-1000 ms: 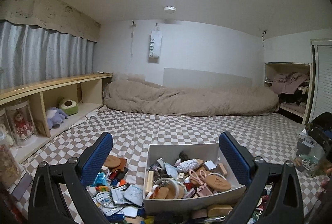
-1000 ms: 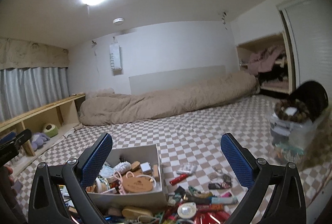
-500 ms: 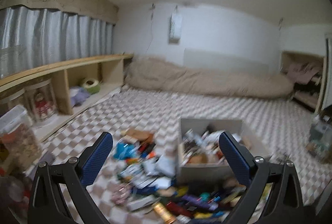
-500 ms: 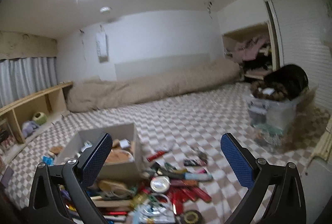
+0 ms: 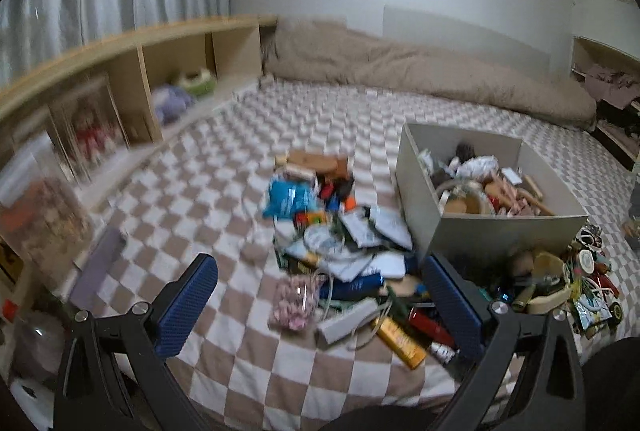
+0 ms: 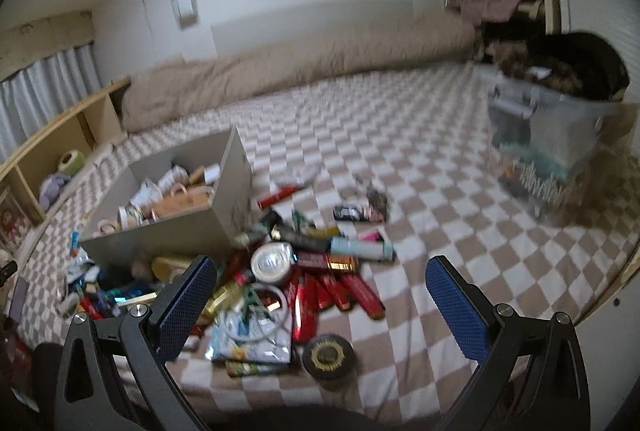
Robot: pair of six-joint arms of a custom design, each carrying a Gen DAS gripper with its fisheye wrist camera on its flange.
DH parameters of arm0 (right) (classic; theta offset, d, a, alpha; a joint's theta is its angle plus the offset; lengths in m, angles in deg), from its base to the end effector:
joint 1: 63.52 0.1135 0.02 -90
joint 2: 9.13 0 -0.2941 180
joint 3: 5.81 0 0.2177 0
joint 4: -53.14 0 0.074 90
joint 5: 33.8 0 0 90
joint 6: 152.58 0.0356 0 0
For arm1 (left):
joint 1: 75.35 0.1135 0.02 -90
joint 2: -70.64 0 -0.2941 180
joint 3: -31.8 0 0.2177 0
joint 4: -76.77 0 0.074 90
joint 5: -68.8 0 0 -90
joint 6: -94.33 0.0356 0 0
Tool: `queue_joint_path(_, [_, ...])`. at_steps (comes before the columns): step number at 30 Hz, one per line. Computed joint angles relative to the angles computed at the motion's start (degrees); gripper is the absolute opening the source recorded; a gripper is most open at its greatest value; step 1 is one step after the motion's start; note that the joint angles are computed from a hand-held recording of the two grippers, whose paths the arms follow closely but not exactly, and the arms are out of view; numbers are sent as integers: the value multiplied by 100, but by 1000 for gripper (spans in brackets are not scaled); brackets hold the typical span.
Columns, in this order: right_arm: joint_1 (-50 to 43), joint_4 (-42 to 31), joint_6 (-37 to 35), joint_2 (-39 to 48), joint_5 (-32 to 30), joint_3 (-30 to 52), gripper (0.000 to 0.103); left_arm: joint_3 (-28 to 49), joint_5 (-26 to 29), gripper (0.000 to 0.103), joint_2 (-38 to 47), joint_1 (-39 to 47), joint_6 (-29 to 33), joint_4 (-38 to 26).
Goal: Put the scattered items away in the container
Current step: 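Grasp the pink candy bag with the left tool while right tool reaches the clear ring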
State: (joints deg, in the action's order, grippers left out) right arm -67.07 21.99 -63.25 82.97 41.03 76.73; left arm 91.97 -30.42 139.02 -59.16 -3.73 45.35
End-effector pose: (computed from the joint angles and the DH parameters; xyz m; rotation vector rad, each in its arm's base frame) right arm 0.3275 -0.0110 0.3006 -0.0813 2.2636 0.2627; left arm 0.2012 0.0644 0.2862 -0.5592 2.1945 0.2575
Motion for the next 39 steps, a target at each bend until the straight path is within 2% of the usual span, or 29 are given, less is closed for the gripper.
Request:
queue_joint_path(7, [175,-428,-152,296,54,210,103,192,1979,103,1088,1336,-11,-44])
queue_joint_path(10, [284,-527,-183,346,43,211,103,374,2398,101,1625,1624,93,-58])
queue_joint_path(17, [544,-858,-249,399,58,249,103,509,1735,101,2393,1478,503,-70])
queue_joint_path(18, [571,-885,-255,391,76,240,103,460,1606,100,2425,1457,598,-11])
queue_joint_path(19, [593,-916,-246,388,106,237,103,415,1486,94,2452,1439,695,50])
queue_joint_path(21, [644,-941,-193,381,222,210,103,367,1337,89,2529,1451,869,148])
queue_joint_path(29, [811,-1009,-188,541,385,80,103,115,895,85,2955,1301,1257,845])
queue_joint_path(32, [952,-1020,-123,739,437,126,103,56,917,91,3088,1274,1185,1134])
queue_joint_path(34, [1119,-969,-169,859,586,152,103,174,1093,102,3211,1300,1091,1070])
queue_joint_path(39, [1553,-971,-564,1138,1016,372,103,116,950,103,3281,1187,949,1231])
